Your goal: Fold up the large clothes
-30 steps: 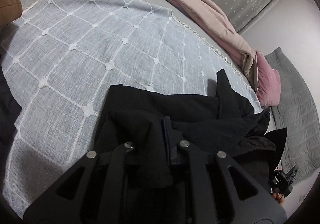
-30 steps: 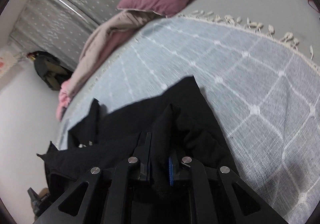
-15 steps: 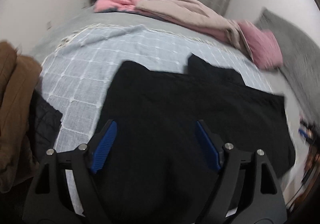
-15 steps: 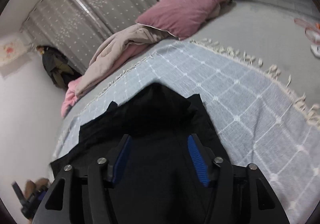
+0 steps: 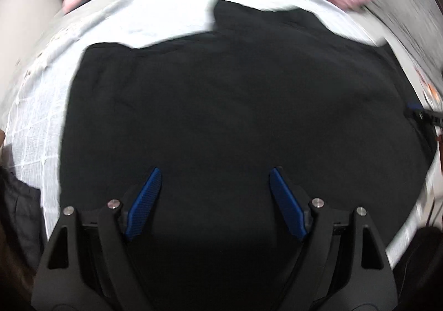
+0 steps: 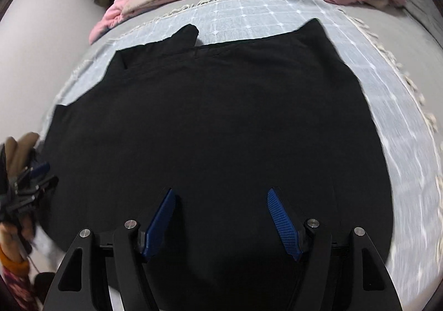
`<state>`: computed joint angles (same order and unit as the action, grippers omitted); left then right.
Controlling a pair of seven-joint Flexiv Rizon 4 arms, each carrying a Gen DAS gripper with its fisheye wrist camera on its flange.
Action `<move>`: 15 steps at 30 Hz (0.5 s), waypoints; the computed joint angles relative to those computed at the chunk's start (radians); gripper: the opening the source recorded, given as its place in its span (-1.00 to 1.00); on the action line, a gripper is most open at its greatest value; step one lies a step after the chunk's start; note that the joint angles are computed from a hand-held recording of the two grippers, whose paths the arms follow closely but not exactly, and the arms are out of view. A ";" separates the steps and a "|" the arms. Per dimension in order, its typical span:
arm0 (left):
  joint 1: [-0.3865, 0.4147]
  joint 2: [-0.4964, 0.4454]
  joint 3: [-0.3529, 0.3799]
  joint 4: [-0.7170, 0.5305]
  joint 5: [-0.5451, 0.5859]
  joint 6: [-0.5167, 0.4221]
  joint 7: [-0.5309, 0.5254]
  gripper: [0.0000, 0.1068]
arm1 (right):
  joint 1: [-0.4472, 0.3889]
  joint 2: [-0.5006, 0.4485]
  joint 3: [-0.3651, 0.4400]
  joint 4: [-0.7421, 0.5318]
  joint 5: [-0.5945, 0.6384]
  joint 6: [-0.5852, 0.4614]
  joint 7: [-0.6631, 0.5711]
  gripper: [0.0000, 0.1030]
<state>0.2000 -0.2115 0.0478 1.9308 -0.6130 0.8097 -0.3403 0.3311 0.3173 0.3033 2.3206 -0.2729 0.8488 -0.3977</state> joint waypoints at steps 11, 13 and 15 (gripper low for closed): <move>0.070 -0.257 -0.014 -0.331 0.103 0.125 -0.460 0.55 | -0.250 0.167 -0.071 0.207 -0.413 0.148 0.421 0.36; 0.105 -0.269 -0.048 -0.351 0.059 0.062 -0.461 0.44 | -0.308 0.141 -0.070 0.212 -0.463 0.237 0.423 0.36; 0.144 -0.252 -0.105 -0.316 -0.047 0.042 -0.380 -0.11 | -0.357 0.088 -0.064 0.200 -0.524 0.304 0.436 0.34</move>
<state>0.3440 -0.4631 -0.0568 1.6147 -0.6601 0.8512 -0.7203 -0.0260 0.4055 0.2391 2.5202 -0.7966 1.1530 0.0388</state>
